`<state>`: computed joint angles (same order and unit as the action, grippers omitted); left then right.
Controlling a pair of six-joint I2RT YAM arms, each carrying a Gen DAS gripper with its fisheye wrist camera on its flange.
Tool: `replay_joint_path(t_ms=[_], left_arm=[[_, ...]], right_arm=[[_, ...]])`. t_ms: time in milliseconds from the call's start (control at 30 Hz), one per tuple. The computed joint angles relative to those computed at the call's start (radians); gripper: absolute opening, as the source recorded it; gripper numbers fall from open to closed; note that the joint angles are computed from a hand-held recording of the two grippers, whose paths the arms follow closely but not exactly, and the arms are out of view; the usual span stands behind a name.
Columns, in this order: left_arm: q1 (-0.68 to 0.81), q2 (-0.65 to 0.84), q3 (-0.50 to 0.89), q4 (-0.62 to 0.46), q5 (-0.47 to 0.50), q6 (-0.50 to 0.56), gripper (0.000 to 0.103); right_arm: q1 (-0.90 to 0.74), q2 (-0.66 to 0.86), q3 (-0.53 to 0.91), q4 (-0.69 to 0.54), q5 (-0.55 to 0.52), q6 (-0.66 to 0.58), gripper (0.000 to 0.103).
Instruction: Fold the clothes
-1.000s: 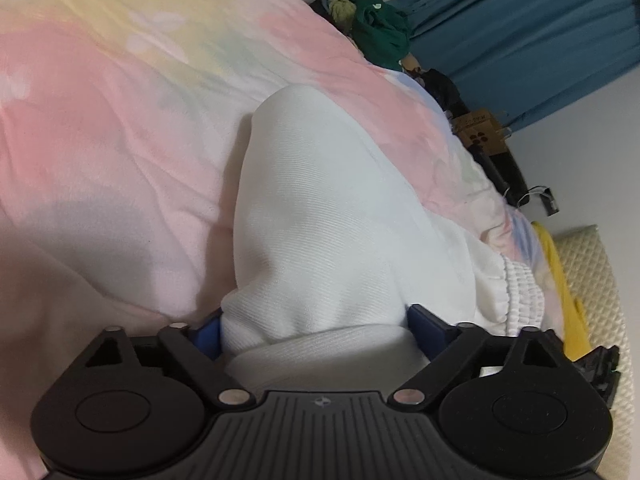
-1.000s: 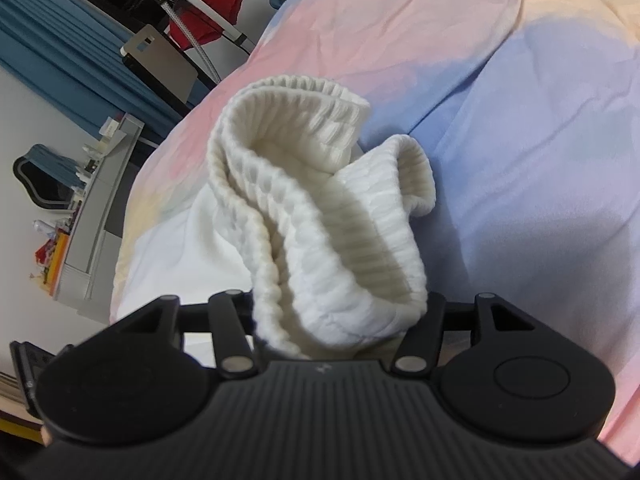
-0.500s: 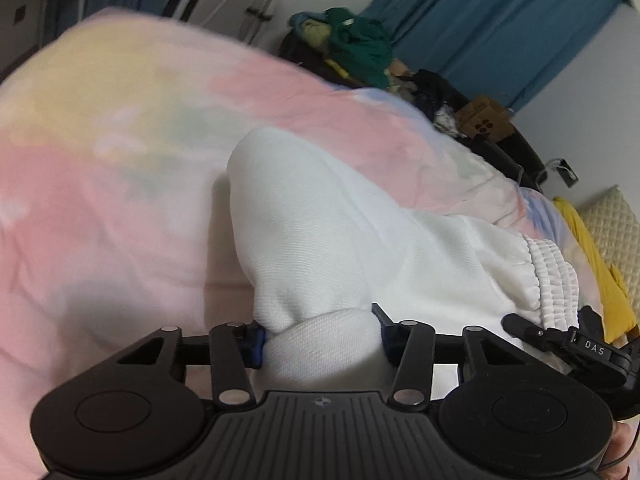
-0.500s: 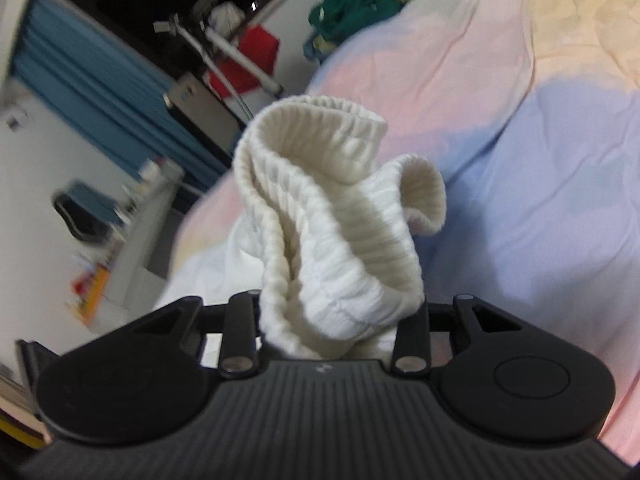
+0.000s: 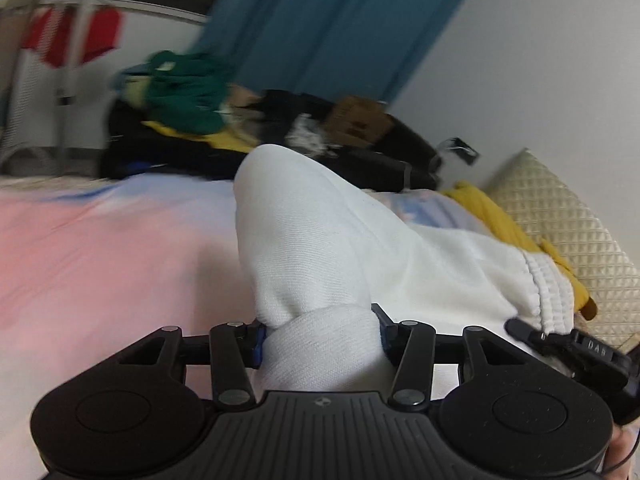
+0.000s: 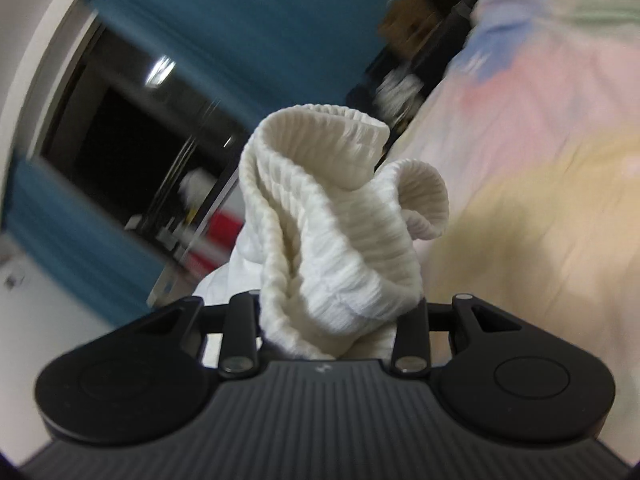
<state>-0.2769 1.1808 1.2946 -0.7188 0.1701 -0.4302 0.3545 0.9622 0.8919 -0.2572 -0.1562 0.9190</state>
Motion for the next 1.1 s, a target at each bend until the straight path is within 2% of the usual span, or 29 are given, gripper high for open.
replay_joint_path(t_ms=[100,200,267,367,433,533,600,667,800,867,933,1100], left_arm=[[-0.114,0.256,0.083,0.182,-0.051,-0.014,0.05],[-0.155,0.423,0.1,0.321,-0.033,-0.011,0.05],[-0.166,0.53,0.118,0.384,-0.015,-0.019,0.05],[-0.157,0.642,0.081,0.453,0.03,-0.018,0.053],[-0.163,0.697,0.045,0.498,-0.005,0.012,0.059],[-0.178,0.7,-0.029,0.579,-0.017,0.022,0.065],[-0.183,0.698,-0.007,0.554,-0.013,0.002,0.065],[-0.197,0.702,0.069,0.451,-0.04,0.017,0.069],[-0.199,0.602,0.104,0.284,-0.112,0.048,0.069],[-0.222,0.532,0.125,0.21,-0.137,0.068,0.069],[-0.263,0.443,0.132,0.138,-0.183,0.083,0.07],[-0.394,0.276,0.231,-0.06,-0.329,0.058,0.074]], right_arm=[[-0.186,0.071,-0.043,0.1,-0.091,-0.014,0.038],[-0.3,0.118,-0.15,0.245,-0.133,0.005,0.038],[-0.319,0.143,-0.248,0.36,-0.124,0.002,0.038],[-0.347,0.223,-0.365,0.488,-0.133,0.036,0.038],[-0.346,0.296,-0.433,0.574,-0.131,0.055,0.038],[-0.355,0.371,-0.546,0.795,-0.142,0.113,0.04],[-0.342,0.359,-0.54,0.768,-0.123,0.119,0.042],[-0.346,0.328,-0.488,0.644,-0.132,0.123,0.047],[-0.382,0.203,-0.367,0.271,-0.167,0.127,0.054],[-0.362,0.09,-0.276,0.003,-0.121,0.086,0.057],[-0.364,-0.002,-0.214,-0.175,-0.096,0.015,0.057],[-0.266,-0.169,-0.015,-0.513,0.021,-0.065,0.057]])
